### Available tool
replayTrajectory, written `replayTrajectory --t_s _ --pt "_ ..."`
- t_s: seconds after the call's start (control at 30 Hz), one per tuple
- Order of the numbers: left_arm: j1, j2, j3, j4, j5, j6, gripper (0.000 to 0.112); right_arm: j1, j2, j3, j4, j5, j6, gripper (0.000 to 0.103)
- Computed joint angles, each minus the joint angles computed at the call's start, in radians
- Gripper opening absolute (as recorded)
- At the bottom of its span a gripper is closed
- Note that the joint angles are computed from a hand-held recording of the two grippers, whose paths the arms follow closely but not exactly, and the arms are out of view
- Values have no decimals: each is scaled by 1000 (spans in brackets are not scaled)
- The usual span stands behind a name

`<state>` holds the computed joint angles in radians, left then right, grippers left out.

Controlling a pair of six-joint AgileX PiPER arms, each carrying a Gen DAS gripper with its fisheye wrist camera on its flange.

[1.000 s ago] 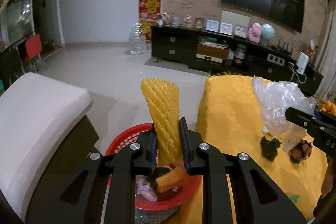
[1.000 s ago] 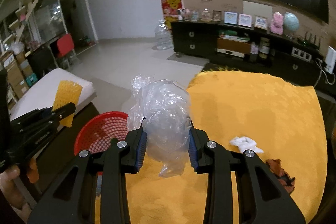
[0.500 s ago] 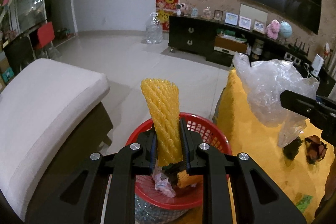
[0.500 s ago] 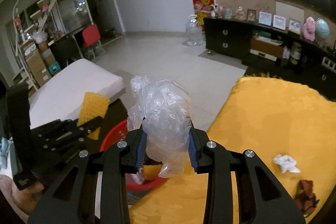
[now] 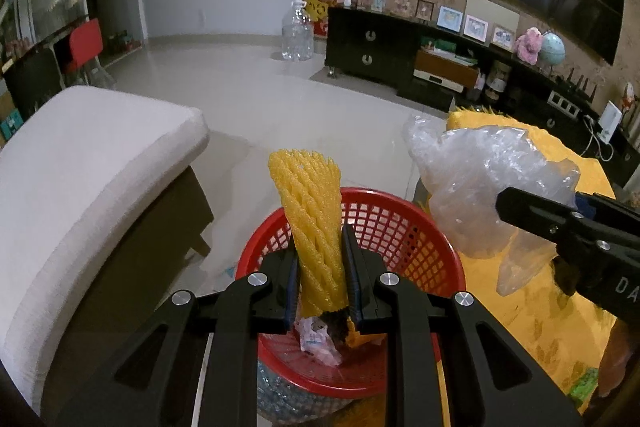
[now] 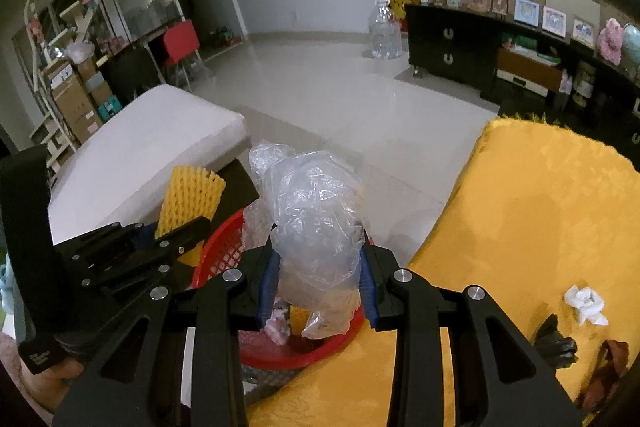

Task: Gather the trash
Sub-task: 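Carry foam net and clear bag over the red basket and open both tools, then move both tools away from the basket back toward the table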

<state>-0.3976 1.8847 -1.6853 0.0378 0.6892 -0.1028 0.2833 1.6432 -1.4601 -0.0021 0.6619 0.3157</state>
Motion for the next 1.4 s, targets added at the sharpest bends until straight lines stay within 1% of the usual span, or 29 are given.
replayTrajectory --t_s 0.17,0.27,0.33,0.57,0.67,0.7,0.8,0.97,1.07,1.13,1.23,1.4 --pt "14 27 -5 -37 10 23 19 0 24 -3 13 2 -3 34" --pt "23 56 -29 -54 34 32 19 1 53 -25 31 24 -11 34" --pt "24 84 -61 -66 63 38 19 -3 70 -32 53 32 -24 34" --pt "19 106 -73 -45 88 28 20 11 111 -59 74 57 -21 34" --pt "21 106 -76 -45 89 30 26 6 116 -61 96 59 -38 36" --pt "23 103 -74 -44 87 32 29 3 115 -57 109 56 -46 40" --pt "23 94 -65 -39 78 25 38 -6 114 -59 133 57 -59 44" --pt "20 77 -58 -22 64 -1 50 -9 92 -42 128 46 -35 54" --pt "14 53 -42 7 46 -25 61 -17 74 -29 125 36 -29 57" --pt "1 30 -20 54 19 -65 71 -22 56 -21 117 30 -22 58" --pt "-22 -1 3 133 -18 -132 77 -25 28 0 77 21 -1 58" --pt "-48 -39 28 183 -46 -167 79 -19 -30 44 -59 16 74 58"
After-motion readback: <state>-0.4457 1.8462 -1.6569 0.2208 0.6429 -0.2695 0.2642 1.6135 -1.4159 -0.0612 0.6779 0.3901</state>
